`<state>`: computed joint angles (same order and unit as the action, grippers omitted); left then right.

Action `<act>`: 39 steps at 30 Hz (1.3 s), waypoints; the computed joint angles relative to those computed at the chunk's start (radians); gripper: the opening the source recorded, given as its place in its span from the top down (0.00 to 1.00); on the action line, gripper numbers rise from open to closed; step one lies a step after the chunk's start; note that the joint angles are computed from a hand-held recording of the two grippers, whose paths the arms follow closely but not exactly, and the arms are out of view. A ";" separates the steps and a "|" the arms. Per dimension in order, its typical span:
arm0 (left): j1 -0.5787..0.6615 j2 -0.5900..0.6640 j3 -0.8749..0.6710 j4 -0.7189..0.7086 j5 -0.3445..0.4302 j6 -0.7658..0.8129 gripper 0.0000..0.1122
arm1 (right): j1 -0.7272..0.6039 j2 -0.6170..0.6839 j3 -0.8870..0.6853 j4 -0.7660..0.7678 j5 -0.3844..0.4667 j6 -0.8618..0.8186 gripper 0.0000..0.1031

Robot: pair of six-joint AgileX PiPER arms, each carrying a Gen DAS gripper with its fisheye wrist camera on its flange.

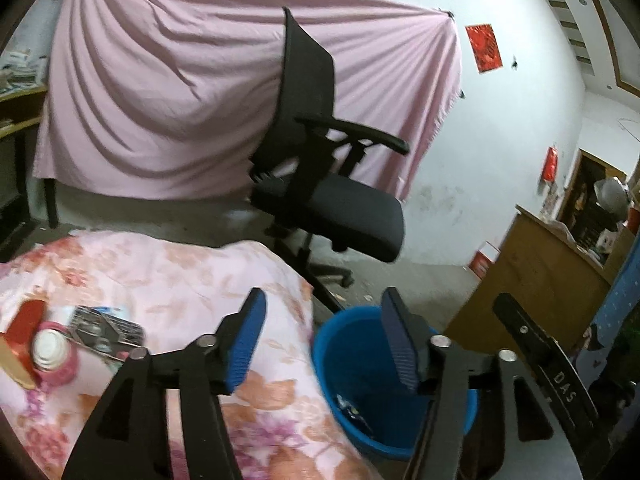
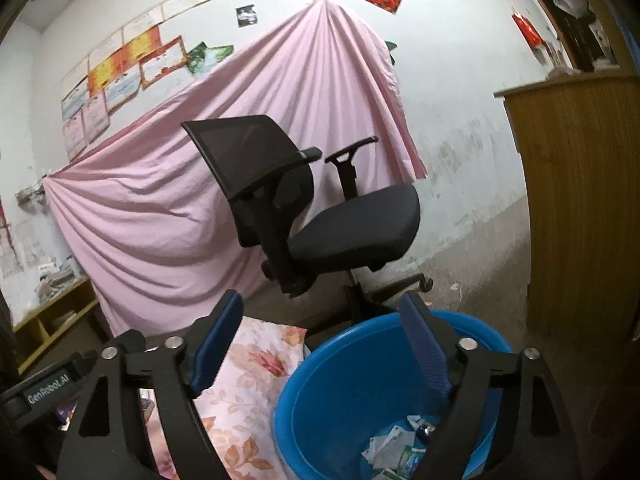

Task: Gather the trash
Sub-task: 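Move both tools back toward the items on the table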

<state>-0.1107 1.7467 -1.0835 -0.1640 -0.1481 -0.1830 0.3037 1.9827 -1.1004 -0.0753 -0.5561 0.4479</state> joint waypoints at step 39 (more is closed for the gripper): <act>0.560 -0.278 0.644 0.204 -0.493 -0.012 0.10 | 0.431 0.089 -0.132 0.305 -0.150 -0.617 0.00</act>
